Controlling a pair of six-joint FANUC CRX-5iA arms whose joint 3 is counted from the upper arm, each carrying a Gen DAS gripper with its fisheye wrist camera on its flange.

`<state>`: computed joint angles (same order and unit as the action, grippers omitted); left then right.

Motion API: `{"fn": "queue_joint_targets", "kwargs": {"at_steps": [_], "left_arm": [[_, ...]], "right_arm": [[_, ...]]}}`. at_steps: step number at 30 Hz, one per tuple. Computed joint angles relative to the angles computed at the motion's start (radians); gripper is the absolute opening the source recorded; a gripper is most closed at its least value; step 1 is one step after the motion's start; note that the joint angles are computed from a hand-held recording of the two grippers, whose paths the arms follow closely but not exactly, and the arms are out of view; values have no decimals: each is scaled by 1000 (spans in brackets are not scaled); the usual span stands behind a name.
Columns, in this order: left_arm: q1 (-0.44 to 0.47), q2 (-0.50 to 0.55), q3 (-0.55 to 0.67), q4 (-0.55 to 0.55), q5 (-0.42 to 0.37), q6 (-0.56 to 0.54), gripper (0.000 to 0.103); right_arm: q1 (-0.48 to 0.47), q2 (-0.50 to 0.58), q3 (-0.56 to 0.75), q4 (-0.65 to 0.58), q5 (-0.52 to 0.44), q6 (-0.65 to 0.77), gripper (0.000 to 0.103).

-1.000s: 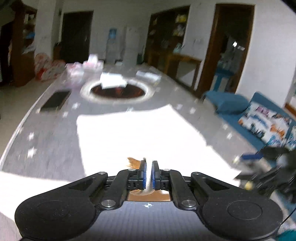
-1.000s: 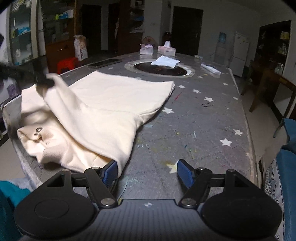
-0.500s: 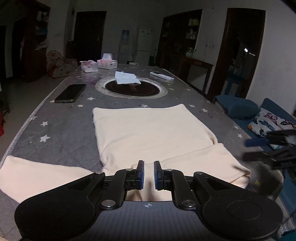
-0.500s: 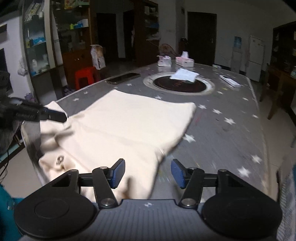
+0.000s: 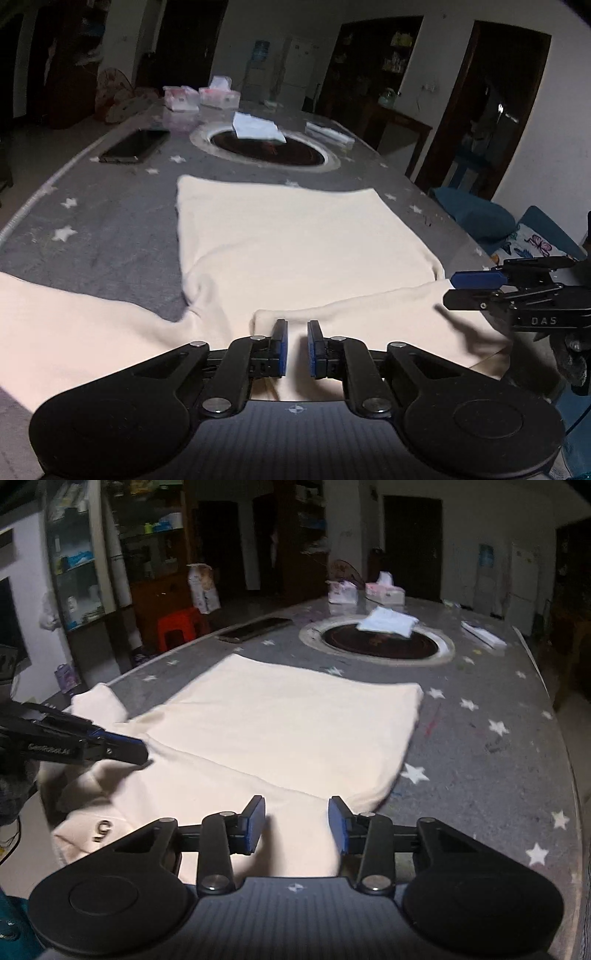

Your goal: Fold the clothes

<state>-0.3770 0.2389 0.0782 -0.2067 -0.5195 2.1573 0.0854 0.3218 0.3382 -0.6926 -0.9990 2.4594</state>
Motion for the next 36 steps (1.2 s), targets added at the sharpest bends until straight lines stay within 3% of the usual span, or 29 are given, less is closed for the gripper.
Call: {"fn": "queue_joint_targets", "kwargs": {"at_steps": [5, 8, 13, 18, 20, 24, 26, 29, 30, 31, 32, 34, 36], "left_arm": [[0, -30, -26, -52, 8, 96, 16], [-22, -68, -26, -184, -27, 241, 20], [-74, -112, 3, -453, -240, 556, 30], [-115, -112, 39, -621, -490, 734, 47], [-119, -105, 53, -663, -575, 783, 48], [-93, -98, 57, -684, -649, 830, 54], [-75, -98, 51, -680, -646, 830, 54], [-40, -100, 37, -647, -604, 808, 52], [-28, -100, 31, -633, -587, 806, 47], [-17, -100, 27, -622, -573, 806, 33], [-14, -100, 23, -621, -565, 812, 30], [-14, -105, 12, -632, -549, 828, 9], [-13, -124, -4, -633, -524, 850, 6]], "right_arm": [[27, 6, -11, 44, 12, -20, 39], [30, -6, -20, 40, 16, -7, 39], [29, -23, -20, 25, -6, 27, 39], [34, -32, -24, 17, -21, 40, 40], [35, -35, -24, 15, -20, 40, 41], [36, -41, -26, 16, -17, 37, 44], [37, -46, -30, 18, -13, 38, 44], [37, -52, -34, 15, -10, 38, 44], [35, -55, -37, 13, -9, 39, 44], [34, -57, -38, 11, -8, 40, 45], [32, -59, -40, 9, -7, 40, 45], [30, -63, -43, 7, -3, 38, 45], [27, -67, -47, 6, 1, 36, 45]]}}
